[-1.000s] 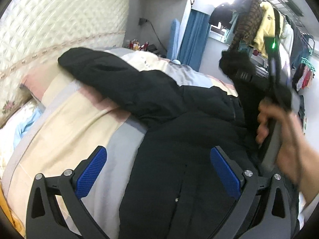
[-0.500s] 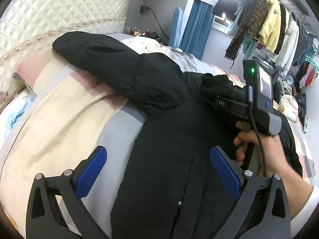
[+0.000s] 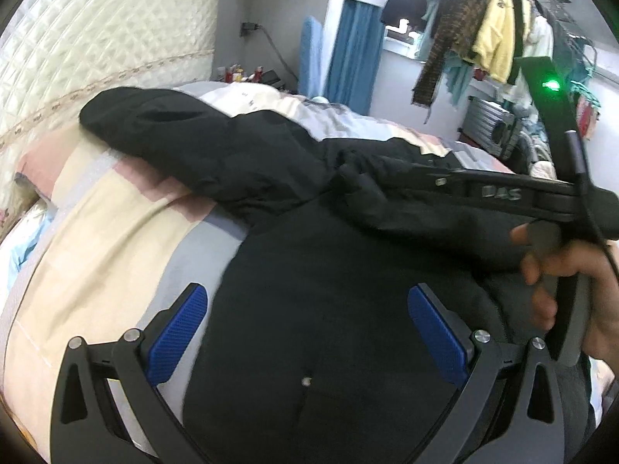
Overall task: Fold large clothes
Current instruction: 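Release the sleeve on the jacket body and open the right tool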
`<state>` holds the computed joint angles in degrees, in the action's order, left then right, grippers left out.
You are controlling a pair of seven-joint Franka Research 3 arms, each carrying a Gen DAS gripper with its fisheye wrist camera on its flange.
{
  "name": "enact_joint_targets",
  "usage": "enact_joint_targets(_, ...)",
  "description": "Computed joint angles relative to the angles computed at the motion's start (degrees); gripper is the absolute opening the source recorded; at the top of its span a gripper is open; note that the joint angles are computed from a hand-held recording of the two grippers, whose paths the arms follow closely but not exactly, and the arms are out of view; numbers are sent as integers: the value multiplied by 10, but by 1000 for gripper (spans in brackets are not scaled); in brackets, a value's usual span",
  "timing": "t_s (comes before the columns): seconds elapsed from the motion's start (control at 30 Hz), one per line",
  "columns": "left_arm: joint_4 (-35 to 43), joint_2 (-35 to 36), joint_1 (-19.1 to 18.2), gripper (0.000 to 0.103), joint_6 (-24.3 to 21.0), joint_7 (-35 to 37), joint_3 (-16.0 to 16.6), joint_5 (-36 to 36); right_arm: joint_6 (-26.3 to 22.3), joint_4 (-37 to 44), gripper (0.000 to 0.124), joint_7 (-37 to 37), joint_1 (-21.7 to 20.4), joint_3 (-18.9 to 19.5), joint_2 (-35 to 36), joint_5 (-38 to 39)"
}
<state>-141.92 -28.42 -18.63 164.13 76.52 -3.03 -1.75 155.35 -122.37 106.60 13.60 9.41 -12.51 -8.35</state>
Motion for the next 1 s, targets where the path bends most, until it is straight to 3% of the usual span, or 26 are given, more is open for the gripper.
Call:
enact_joint_targets(0.23, -7, -14, -25, 103, 10, 8, -3, -1, 34, -110, 81, 57, -80, 14, -135, -43)
enact_joint_targets(0.4, -7, -15, -18, 103, 17, -4, -23, 20, 47, -178, 81, 78, -148, 25, -208, -43)
enact_joint_targets(0.83, 9, 15, -16, 103, 13, -37, -45, 50, 119, -317, 81, 68, -228, 31, -280, 16)
enact_joint_targets(1.0, 16, 29, -8, 103, 10, -52, -58, 65, 140, -345, 81, 47, -237, 26, -281, 39)
